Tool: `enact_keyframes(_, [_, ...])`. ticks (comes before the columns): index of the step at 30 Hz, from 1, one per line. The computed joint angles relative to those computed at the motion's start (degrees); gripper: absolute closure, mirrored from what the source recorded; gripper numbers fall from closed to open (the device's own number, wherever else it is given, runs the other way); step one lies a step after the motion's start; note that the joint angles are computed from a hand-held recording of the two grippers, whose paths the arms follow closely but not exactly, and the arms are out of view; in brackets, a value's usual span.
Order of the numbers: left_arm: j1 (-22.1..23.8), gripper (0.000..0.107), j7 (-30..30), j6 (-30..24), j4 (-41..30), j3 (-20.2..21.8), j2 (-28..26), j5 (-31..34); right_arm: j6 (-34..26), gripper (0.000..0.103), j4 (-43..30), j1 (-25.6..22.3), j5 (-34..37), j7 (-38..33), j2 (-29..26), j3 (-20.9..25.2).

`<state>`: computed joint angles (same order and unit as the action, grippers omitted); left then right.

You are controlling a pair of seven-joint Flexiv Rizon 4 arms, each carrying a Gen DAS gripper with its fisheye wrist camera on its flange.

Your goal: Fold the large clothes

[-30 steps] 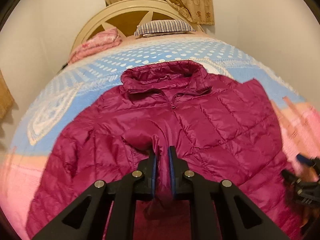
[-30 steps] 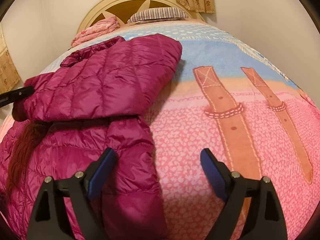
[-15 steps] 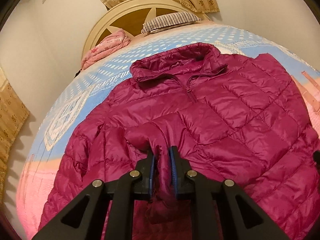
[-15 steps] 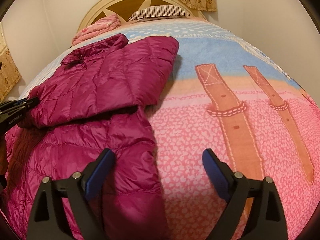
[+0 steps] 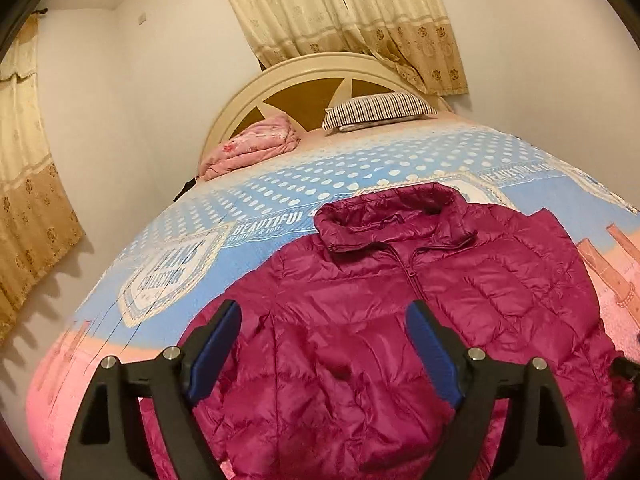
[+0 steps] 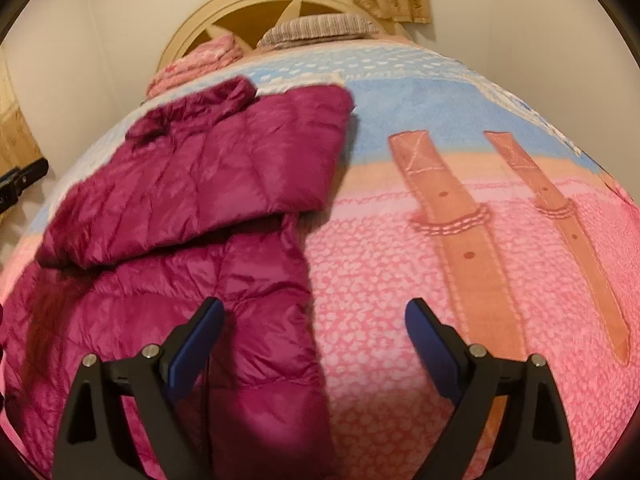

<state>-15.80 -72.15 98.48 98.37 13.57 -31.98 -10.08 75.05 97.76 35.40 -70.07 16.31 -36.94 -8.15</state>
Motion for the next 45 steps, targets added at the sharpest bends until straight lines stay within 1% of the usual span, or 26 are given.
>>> enact_keyframes(2, [-2.5, 0.022, -0.6, -2.2, -2.7, 3.0, -2.2, -0.4, -3.5, 0.011, 0.3, 0.8, 0.5, 0.3, 1.1, -0.1])
enact_keyframes(5, [-5.4, 0.022, -3.2, -5.5, -6.1, 7.3, -5.7, 0.0, -11.7, 0.010, -4.7, -0.1, 9.0, -14.4, -0.9, 4.8])
enact_keyframes(6, [-6.8, 0.022, -5.8, -7.5, -7.6, 9.6, -7.1, 0.9, -13.2, 0.011, -6.7, -0.1, 11.1, -18.3, -2.0, 5.4])
enact_keyframes(7, [-7.0, 0.022, -7.1, -9.1, -8.4, 10.1, -8.0, 0.8, -13.6, 0.011, -8.1, 0.3, 11.9, -19.8, -2.7, 4.9])
enact_keyframes(8, [-6.2, 0.022, -5.7, -9.8, -8.3, 8.7, -8.3, -1.1, -16.1, 0.011, -10.6, 0.7, 13.9, -22.5, -4.1, 4.9])
enact_keyframes(9, [-5.3, 0.022, -7.1, -10.5, -8.3, 8.0, -8.1, 0.7, -19.3, 0.011, -13.3, 0.8, 16.5, -25.9, -5.6, 5.2])
enact_keyframes(10, [-5.9, 0.022, -8.3, -11.1, -8.4, 9.1, -8.5, 1.5, -21.1, 0.013, -14.7, 1.2, 17.8, -27.2, -6.5, 4.6])
enact_keyframes(12, [-3.8, 0.022, -8.1, -10.6, -7.1, 6.6, -7.7, 2.9, -24.6, 0.016, -15.2, 2.1, 19.0, -25.5, -6.9, 2.3])
enact_keyframes(15, [-1.0, 0.022, -8.1, -9.9, -5.8, 3.6, -6.7, 5.1, -22.1, 0.021, -9.0, 0.7, 20.7, -16.1, -3.8, 1.1])
enact_keyframes(17, [-1.1, 0.022, -9.4, -10.5, -6.2, 4.3, -6.2, 6.0, -19.5, 0.021, -6.0, -0.2, 19.9, -12.8, -2.1, 1.0])
enact_keyframes(18, [-0.7, 0.022, -10.0, -10.2, -5.9, 3.8, -5.6, 6.4, -18.1, 0.021, -4.4, -0.4, 18.5, -11.4, -1.0, 0.6])
enact_keyframes(20, [2.0, 0.022, -10.0, -7.0, -4.8, 0.4, -4.0, 6.5, -17.9, 0.021, -1.9, 0.7, 13.5, -7.6, 1.2, -1.1])
enact_keyframes(24, [3.2, 0.022, -9.1, -6.4, -4.5, -2.4, -2.3, 6.0, -10.1, 0.024, -1.7, -1.7, 4.4, -2.4, 2.6, -1.1])
enact_keyframes(26, [4.3, 0.022, -8.0, -7.1, -4.4, -5.0, -2.0, 5.6, -9.7, 0.036, -5.6, -2.8, 5.2, -6.6, 0.8, 0.6])
enact_keyframes(28, [4.1, 0.022, -7.1, -6.8, -4.5, -5.7, -2.8, 5.9, -6.4, 0.041, -10.9, -3.8, 7.6, -11.0, -2.4, 1.5])
enact_keyframes(29, [2.1, 0.022, -7.8, -6.9, -5.2, -3.4, -4.0, 6.1, -3.6, 0.048, -13.8, -4.4, 9.4, -12.8, -4.5, 1.8])
enact_keyframes(30, [0.9, 0.022, -8.3, -7.8, -5.9, -1.7, -4.9, 6.1, -2.8, 0.050, -17.2, -5.3, 12.6, -16.4, -7.0, 3.3])
enact_keyframes(31, [-1.0, 0.022, -8.3, -8.9, -6.6, 0.7, -6.1, 5.0, -3.1, 0.051, -19.9, -6.0, 15.7, -20.1, -9.1, 5.0])
enact_keyframes(32, [-2.5, 0.022, -11.0, -11.0, -8.0, 3.4, -7.4, 6.4, -3.4, 0.051, -22.3, -6.3, 17.9, -22.6, -10.9, 6.1])
enact_keyframes(33, [-2.6, 0.022, -13.0, -12.8, -8.9, 4.2, -8.1, 7.8, -3.7, 0.051, -24.8, -7.1, 20.5, -26.3, -13.0, 8.1])
enact_keyframes(34, [-1.5, 0.022, -12.9, -14.6, -9.2, 3.2, -8.5, 7.2, -4.7, 0.051, -27.1, -7.7, 22.5, -30.2, -14.9, 9.9])
enact_keyframes(35, [0.6, 0.022, -10.5, -15.3, -8.6, 0.3, -8.4, 4.4, -6.5, 0.051, -28.8, -7.6, 23.8, -33.1, -16.2, 10.8])
enact_keyframes(36, [3.6, 0.022, -10.8, -15.6, -8.2, -3.3, -7.8, 5.3, -8.9, 0.051, -30.5, -7.4, 25.1, -35.9, -17.7, 11.5])
enact_keyframes(38, [7.0, 0.021, -9.3, -16.5, -7.8, -7.5, -7.6, 4.3, -8.3, 0.051, -30.4, -6.2, 25.9, -36.2, -18.4, 9.8])
enact_keyframes(41, [7.8, 0.018, -9.3, -16.9, -8.0, -8.5, -8.1, 4.2, -7.8, 0.051, -29.7, -4.2, 27.0, -36.1, -18.1, 6.9])
enact_keyframes(45, [7.0, 0.016, -10.5, -17.3, -8.6, -7.4, -8.5, 4.8, -9.4, 0.051, -29.8, -2.1, 29.1, -38.0, -18.0, 4.4])
